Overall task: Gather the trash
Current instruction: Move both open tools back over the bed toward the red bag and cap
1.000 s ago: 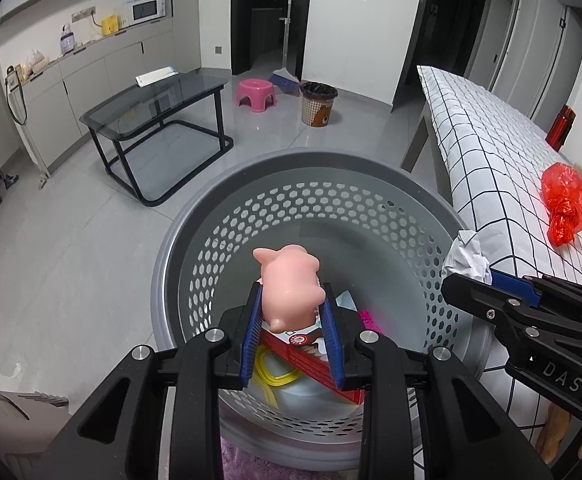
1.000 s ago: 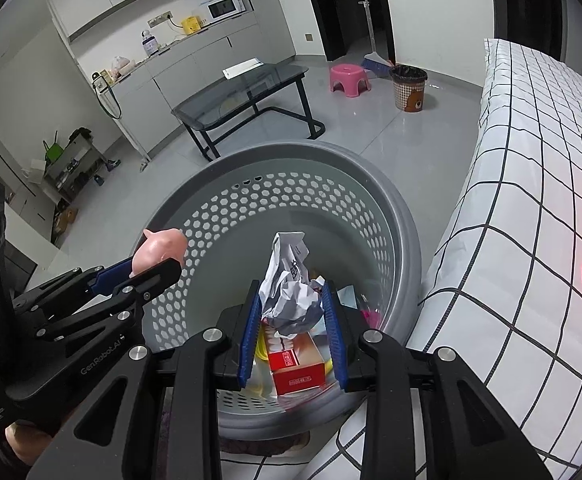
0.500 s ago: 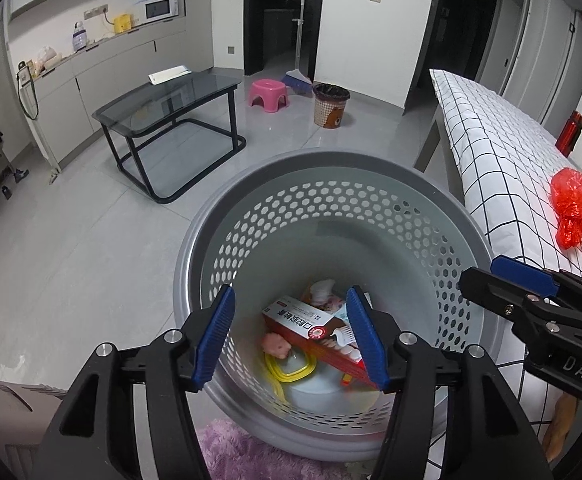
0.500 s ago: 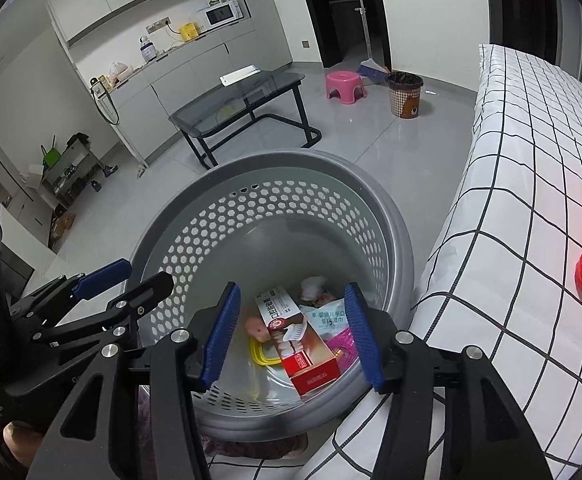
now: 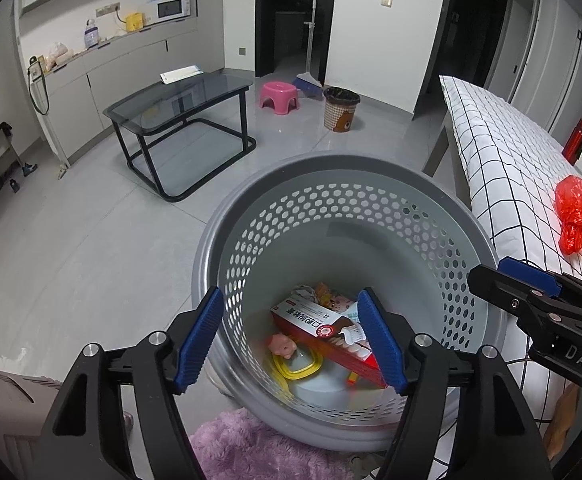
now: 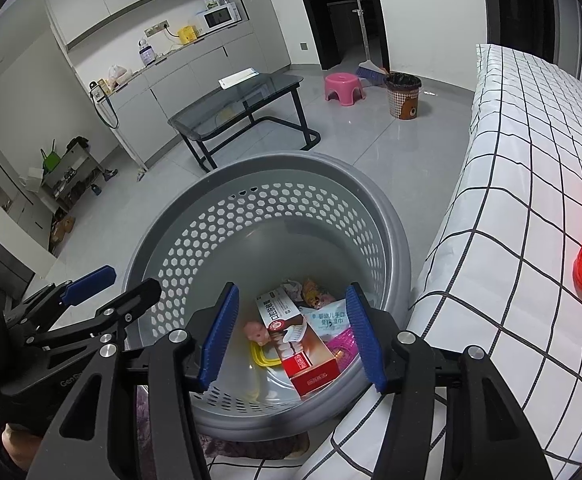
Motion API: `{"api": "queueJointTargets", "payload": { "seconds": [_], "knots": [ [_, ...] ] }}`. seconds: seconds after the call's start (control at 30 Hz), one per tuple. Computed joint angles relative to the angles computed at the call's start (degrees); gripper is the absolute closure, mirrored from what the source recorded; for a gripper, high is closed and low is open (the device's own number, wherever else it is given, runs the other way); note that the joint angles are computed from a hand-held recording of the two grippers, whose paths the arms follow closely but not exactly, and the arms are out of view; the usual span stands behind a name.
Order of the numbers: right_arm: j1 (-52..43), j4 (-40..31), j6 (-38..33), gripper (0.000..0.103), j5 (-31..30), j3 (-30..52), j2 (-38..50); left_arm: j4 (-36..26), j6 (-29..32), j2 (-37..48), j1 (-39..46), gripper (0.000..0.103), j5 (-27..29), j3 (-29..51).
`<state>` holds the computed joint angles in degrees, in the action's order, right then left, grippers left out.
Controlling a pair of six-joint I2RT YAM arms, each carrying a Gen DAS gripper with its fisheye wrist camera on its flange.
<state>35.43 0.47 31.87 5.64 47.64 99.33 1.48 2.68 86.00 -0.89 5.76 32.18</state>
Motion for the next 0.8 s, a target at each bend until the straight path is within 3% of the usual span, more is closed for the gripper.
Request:
{"api": "queueJointTargets", "payload": {
  "seconds": [0.33, 0.6, 0.8],
  "knots": [
    [1.3, -2.0, 1.5, 0.048, 1.0, -1.9, -3.5, -2.5, 0.2, -4.0, -0.1, 0.029, -1.2, -0.6],
    [3.0, -4.5, 3.4, 0.042, 5.5, -9.1, -15.0, -4.6, -1.0, -9.6, -2.8, 0.025, -1.5, -1.9],
    [3.9, -10.1, 6.0, 0.040, 9.9, -15.5, -27.1, -6.6, -3.5, -13.4, -8.7, 0.020, -3.0, -2.2]
  ]
}}
